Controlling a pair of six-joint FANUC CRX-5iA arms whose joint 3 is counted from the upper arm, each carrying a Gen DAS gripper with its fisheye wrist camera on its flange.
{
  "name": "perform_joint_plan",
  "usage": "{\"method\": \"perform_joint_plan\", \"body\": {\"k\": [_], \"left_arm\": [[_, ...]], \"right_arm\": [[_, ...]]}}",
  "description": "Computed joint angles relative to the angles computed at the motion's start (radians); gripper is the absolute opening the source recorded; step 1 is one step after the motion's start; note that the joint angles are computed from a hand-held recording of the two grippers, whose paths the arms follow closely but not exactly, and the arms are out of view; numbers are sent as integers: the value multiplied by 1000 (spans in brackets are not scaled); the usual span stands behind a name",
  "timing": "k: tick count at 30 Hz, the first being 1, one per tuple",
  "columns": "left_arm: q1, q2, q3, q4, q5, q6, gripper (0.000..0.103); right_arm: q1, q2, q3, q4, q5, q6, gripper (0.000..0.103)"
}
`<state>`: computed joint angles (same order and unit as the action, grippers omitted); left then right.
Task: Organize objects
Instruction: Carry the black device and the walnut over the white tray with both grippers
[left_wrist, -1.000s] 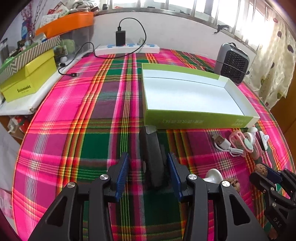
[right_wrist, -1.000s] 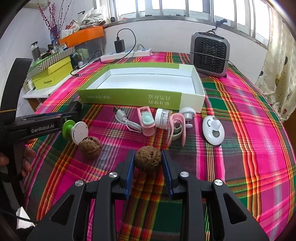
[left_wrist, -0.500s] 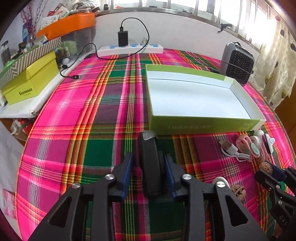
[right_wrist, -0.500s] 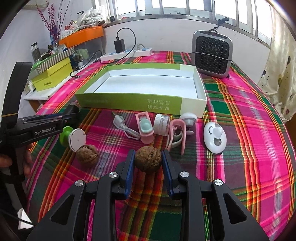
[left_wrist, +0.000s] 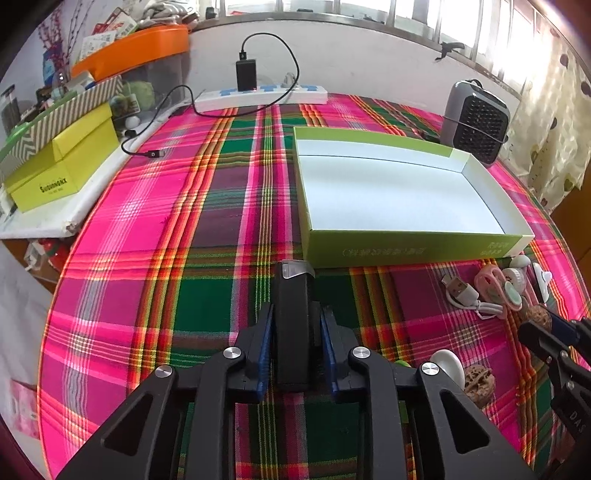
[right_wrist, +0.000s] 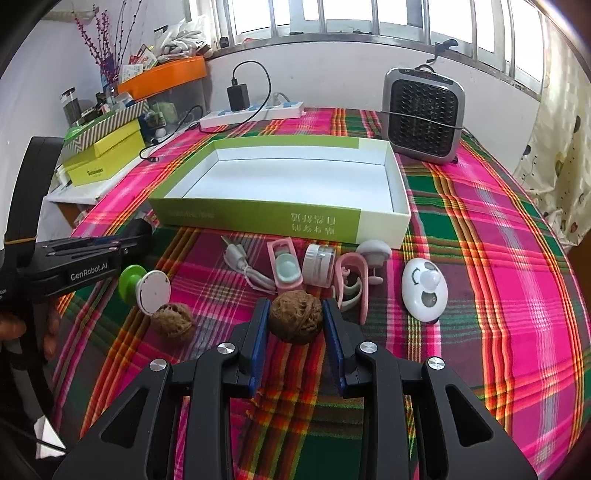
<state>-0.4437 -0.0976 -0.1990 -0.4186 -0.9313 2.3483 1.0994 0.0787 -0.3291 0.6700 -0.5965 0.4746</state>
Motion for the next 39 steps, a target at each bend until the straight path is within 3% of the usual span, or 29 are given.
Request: {"method": "perform_joint_plan", "body": {"k": [14,33,39], "left_arm": [[-13,-46,31,-21,-1,-27,21],[62,25,97,95,89,-184,21],[60,34,112,88,80,-192,21]], "right_arm": [[-22,-13,20,4,28,24,30],[-91,76,182,-33,10,155,30],[-106,104,222,-54,5,179,30]]}}
